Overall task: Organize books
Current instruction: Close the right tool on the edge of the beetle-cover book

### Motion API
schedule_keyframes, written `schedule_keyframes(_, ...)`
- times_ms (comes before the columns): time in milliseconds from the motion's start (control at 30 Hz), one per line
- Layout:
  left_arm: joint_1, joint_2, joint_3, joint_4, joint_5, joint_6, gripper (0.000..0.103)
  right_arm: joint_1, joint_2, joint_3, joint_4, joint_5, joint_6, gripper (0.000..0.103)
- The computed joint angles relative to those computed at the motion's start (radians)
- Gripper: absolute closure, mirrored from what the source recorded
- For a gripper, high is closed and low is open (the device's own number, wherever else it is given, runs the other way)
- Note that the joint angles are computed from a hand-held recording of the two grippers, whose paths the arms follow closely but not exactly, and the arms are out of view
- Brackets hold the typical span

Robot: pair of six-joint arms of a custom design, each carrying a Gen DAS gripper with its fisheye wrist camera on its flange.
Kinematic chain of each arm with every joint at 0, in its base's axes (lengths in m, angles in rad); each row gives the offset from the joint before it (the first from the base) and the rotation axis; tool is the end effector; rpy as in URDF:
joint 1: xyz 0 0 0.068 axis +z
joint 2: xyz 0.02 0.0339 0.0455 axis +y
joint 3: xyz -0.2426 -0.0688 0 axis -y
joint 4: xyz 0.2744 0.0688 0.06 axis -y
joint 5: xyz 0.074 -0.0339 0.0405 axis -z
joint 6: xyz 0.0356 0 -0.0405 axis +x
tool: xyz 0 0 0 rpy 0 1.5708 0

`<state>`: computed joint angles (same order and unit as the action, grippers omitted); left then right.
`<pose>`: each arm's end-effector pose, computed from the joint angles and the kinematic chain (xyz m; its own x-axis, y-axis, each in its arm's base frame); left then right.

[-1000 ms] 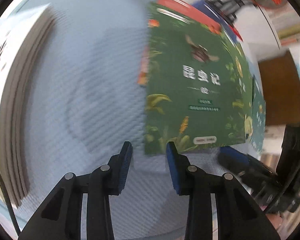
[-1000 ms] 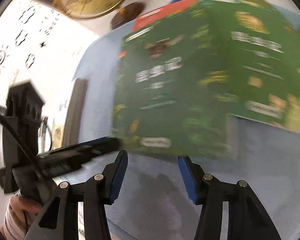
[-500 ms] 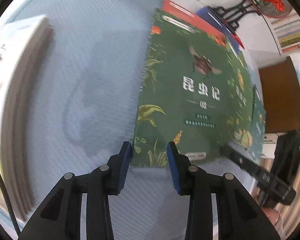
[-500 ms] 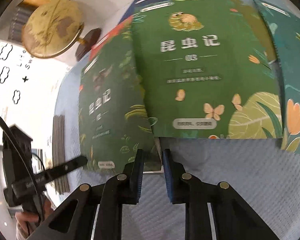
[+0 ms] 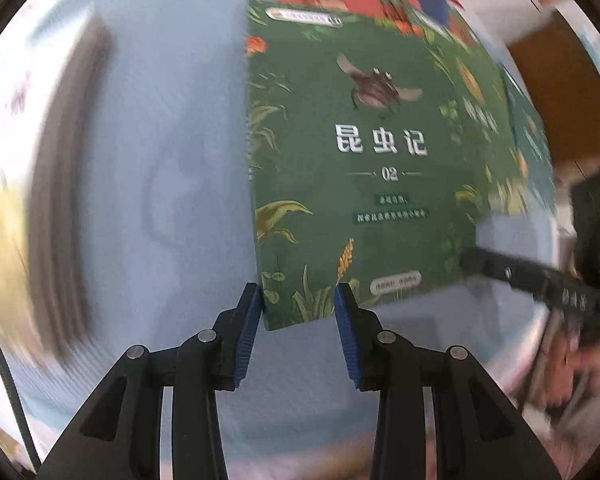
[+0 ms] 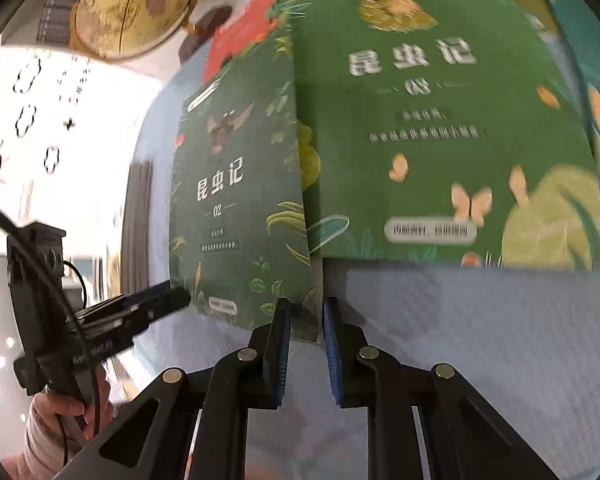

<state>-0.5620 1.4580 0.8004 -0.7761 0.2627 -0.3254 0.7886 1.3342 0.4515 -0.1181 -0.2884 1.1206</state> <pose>0.2162 -0.1471 0.1270 -0.9684 0.2450 -0.0473 0.2481 0.9251 -0.2874 0.1635 0.1789 0.0844 -0.9679 0.2505 -0.0192 0.1913 0.7844 0.5901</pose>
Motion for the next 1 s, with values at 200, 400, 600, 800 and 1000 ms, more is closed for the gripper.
schedule_keyframes(200,0.131,-0.032,-0.087,0.057,0.179,-0.045,0.071,-0.087,-0.27,-0.162,-0.121,-0.014,-0.062,0.087)
schedule_keyframes(400,0.078,0.037,-0.008,0.079,0.097,-0.076,0.071,-0.346,-0.411,-0.244,-0.074,0.034,0.04,0.087)
schedule_keyframes(600,0.088,0.063,-0.001,0.123,0.094,-0.086,0.071,-0.38,-0.411,-0.113,-0.259,0.054,-0.118,0.087)
schedule_keyframes(800,0.093,0.058,-0.026,0.16,0.144,-0.095,0.071,-0.148,-0.011,-0.027,0.026,-0.143,-0.127,0.074)
schedule_keyframes(1000,0.175,0.066,-0.049,0.173,0.247,-0.052,0.071,-0.208,0.037,-0.071,0.274,-0.158,-0.106,0.052)
